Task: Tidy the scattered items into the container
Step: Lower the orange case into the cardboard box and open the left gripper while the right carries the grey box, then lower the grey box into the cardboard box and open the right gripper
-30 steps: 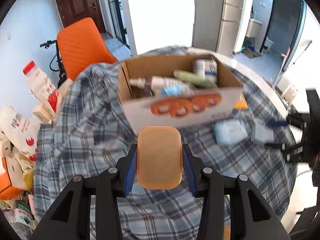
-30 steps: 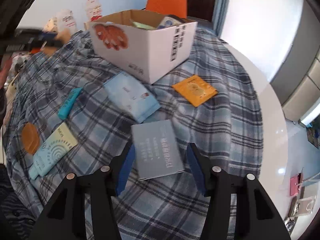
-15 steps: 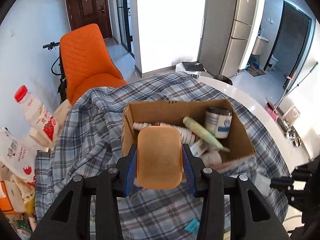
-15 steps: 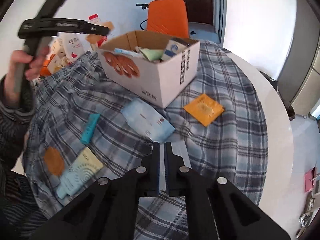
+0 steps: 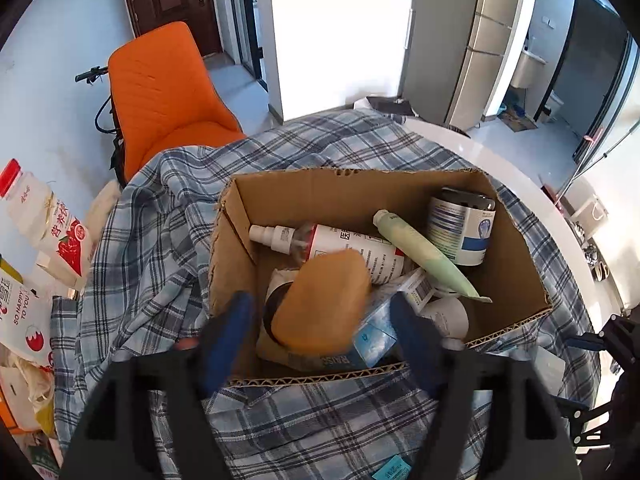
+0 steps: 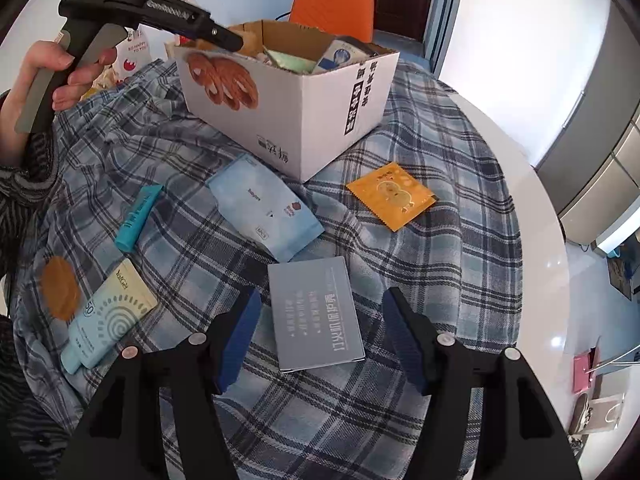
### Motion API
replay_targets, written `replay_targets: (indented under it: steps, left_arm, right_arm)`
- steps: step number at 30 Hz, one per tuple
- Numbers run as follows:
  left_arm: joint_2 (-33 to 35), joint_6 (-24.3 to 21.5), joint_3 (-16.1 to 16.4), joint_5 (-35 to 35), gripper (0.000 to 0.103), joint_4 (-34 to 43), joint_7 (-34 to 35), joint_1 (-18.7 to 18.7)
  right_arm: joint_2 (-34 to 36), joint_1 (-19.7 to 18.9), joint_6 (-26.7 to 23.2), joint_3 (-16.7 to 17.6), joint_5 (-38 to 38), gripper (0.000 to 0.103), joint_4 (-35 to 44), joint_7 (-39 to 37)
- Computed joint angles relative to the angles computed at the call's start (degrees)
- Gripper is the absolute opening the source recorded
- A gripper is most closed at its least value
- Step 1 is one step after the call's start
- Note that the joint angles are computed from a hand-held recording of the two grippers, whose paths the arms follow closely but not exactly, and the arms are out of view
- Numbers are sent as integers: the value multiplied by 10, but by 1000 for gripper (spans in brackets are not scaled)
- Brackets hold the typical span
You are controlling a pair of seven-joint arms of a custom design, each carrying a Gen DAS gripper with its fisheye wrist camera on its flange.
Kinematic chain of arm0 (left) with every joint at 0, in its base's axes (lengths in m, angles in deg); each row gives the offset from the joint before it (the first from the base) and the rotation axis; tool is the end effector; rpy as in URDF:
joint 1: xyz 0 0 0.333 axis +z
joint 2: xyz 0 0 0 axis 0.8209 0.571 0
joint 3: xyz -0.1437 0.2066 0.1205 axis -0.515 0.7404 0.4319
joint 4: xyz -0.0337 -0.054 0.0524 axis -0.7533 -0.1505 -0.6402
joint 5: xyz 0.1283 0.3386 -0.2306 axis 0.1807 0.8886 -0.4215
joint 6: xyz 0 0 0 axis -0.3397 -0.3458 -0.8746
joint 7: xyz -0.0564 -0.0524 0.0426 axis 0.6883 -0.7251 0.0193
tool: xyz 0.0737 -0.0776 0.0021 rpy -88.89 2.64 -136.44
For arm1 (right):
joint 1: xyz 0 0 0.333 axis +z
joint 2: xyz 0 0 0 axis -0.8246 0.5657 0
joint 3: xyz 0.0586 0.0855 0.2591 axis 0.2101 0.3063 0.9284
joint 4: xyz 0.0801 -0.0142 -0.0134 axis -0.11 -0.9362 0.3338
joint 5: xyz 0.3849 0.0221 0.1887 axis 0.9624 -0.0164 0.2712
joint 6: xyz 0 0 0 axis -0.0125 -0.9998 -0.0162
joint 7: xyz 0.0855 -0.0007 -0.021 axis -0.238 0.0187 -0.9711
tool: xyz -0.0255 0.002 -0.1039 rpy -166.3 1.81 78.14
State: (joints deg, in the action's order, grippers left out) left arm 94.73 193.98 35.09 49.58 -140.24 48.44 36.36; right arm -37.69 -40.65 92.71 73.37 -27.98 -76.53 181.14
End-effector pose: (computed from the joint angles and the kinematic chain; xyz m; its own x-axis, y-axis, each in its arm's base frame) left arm 0.6922 -0.3425 0.4801 -0.3949 -0.9062 -0.1511 -0.7212 0.4077 -0.5600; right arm 0.4794 0.2204 0.4044 0.2873 -0.9572 0.0341 -0.8276 -0.2660 -0.4944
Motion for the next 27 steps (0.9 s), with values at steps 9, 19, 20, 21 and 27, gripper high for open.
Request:
replay_targets:
  steps: [9, 19, 20, 21, 27]
  left_arm:
    - [-117, 52, -15, 14, 77, -161, 21, 13]
    - [-190, 79, -31, -9, 77, -268, 64, 30]
    - [-188, 74, -32, -12, 77, -270, 67, 30]
    - [-184, 67, -34, -21, 77, -270, 75, 31]
    - [-171, 32, -40, -54, 77, -282, 114, 30]
  right_arm:
    - [34, 13, -15, -13, 24, 47, 19, -11]
    - [-17, 21, 19, -17, 75, 46, 2, -13]
    - [-22, 18, 34, -15, 76, 46, 2, -8]
    - [-26, 16, 48, -13, 79, 46, 2, -5]
    - [-13, -14, 119, 15, 73, 46, 41, 19]
